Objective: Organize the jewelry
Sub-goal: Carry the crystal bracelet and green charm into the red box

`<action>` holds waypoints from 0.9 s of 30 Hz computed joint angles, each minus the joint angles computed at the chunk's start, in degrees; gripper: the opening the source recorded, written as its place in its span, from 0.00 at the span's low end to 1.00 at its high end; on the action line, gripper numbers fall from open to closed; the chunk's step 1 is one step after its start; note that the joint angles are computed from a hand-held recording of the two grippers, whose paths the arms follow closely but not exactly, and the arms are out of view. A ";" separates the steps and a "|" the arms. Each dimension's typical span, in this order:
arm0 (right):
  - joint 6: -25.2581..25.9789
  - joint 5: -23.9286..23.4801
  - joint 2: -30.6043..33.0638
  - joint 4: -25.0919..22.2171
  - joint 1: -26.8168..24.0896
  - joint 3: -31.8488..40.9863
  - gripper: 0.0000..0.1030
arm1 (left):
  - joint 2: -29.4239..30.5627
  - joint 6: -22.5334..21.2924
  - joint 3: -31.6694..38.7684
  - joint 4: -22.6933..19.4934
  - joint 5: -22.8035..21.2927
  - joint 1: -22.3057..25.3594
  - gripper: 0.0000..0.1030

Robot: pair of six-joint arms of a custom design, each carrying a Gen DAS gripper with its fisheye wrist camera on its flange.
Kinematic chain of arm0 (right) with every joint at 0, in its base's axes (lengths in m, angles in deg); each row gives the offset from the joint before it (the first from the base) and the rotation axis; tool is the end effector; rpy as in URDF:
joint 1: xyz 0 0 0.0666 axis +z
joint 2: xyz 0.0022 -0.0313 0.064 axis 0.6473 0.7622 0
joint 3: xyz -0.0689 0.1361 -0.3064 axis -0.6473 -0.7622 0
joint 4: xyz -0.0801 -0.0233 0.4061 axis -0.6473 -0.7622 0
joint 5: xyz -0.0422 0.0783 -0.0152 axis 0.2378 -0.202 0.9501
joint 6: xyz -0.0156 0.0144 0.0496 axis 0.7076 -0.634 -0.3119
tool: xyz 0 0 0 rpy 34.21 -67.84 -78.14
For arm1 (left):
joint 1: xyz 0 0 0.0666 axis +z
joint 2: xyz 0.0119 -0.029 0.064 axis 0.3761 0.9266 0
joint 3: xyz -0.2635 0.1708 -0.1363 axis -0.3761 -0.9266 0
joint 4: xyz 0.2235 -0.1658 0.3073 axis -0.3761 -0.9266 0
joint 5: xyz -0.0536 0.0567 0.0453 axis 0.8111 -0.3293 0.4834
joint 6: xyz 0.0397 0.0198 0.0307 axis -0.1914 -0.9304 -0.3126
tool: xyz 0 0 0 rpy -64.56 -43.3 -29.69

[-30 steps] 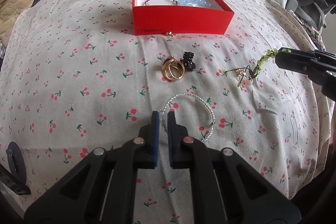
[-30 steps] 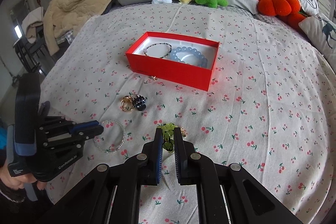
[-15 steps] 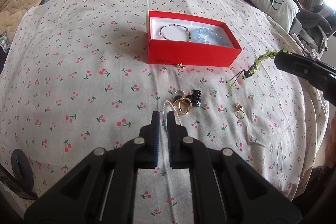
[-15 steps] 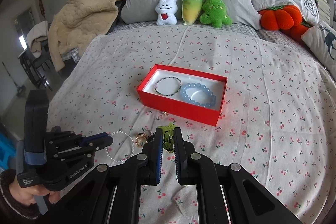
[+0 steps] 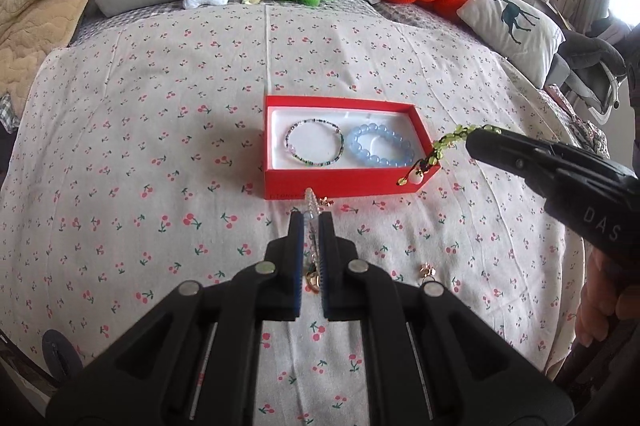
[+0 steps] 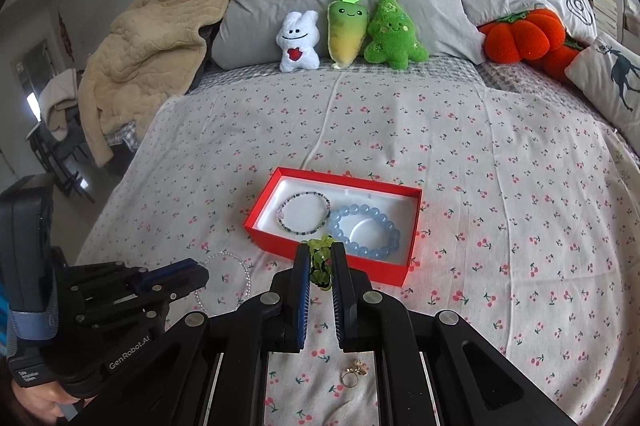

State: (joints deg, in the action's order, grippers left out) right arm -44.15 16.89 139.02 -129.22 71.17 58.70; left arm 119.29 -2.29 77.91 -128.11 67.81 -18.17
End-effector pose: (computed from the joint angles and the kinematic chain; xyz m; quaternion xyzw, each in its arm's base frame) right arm 0.3422 0.1925 0.4874 0.0481 0.9243 0.0754 0.3711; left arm 0.4036 -0.3413 0.4339 0.2155 0.9164 -0.1428 0.3057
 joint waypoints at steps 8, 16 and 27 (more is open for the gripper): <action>-0.10 -0.68 1.26 2.59 -3.51 -0.13 0.10 | 5.10 -0.84 7.52 -1.16 0.32 0.02 0.08; -0.65 -1.25 2.39 5.06 -6.25 -0.70 0.10 | 10.84 0.34 14.18 -0.47 3.30 0.38 0.08; -1.00 -1.76 2.81 5.77 -8.43 -1.13 0.10 | 17.30 4.34 18.13 1.00 12.33 2.88 0.08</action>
